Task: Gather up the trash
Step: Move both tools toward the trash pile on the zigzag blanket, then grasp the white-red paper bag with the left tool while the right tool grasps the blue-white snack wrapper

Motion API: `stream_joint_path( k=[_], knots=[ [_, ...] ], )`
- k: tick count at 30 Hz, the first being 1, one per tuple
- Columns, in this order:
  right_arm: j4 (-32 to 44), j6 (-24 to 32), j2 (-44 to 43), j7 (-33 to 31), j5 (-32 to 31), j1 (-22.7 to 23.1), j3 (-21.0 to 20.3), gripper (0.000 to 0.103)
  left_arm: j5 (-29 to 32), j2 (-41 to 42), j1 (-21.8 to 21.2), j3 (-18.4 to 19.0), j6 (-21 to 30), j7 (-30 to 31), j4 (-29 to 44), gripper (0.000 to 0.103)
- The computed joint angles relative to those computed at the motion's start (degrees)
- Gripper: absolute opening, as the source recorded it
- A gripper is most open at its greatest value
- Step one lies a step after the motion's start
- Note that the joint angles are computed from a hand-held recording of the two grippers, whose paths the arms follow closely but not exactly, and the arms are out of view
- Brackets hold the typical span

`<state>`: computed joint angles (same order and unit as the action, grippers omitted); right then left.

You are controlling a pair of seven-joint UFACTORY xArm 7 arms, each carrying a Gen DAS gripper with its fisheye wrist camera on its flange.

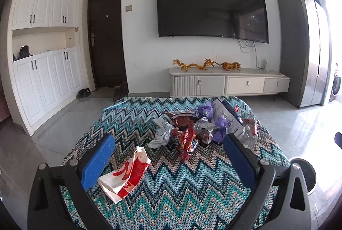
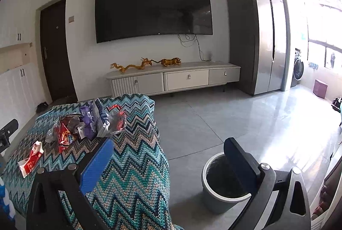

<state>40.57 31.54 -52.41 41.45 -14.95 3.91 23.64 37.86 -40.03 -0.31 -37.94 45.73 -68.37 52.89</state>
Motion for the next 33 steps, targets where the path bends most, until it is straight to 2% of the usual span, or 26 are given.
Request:
stream_joint_path(
  k=[3,9,12,16,23,27,33],
  knots=[
    [1.16,0.49,1.91,-0.9,-0.19,0.04,-0.15,0.103,0.4,0.71,-0.84,0.77,-1.26,1.45,-1.05,0.102],
    [3.92,0.81,7.01,-3.16,-0.47,1.33,-0.59,0.103,-0.67,0.43,-4.06,4.64,-3.74,4.78,-6.05,0.102],
    [5.77,0.43,10.42,-4.56,-0.54,2.52,-0.75,0.103,-1.95,-1.36,-5.53,7.78,-4.85,6.65,-9.81,0.102],
    [8.5,-0.87,16.04,-6.72,0.8,5.36,-2.27,0.103,-6.2,-3.43,-7.52,14.18,-7.46,11.48,-14.87,0.102],
    [15.49,-3.59,28.74,-12.55,5.63,11.65,-6.75,0.102,-12.88,-0.51,-7.42,20.11,-10.81,20.79,-17.29,0.102],
    [20.96,-4.51,36.1,-16.35,6.77,13.64,-8.36,0.095,-14.58,1.72,-6.77,20.65,-12.93,24.73,-17.62,0.102],
    [27.3,-4.48,44.52,-19.54,8.34,14.9,-10.86,0.077,-17.23,4.11,-6.28,21.31,-14.01,27.96,-16.76,0.102]
  ],
)
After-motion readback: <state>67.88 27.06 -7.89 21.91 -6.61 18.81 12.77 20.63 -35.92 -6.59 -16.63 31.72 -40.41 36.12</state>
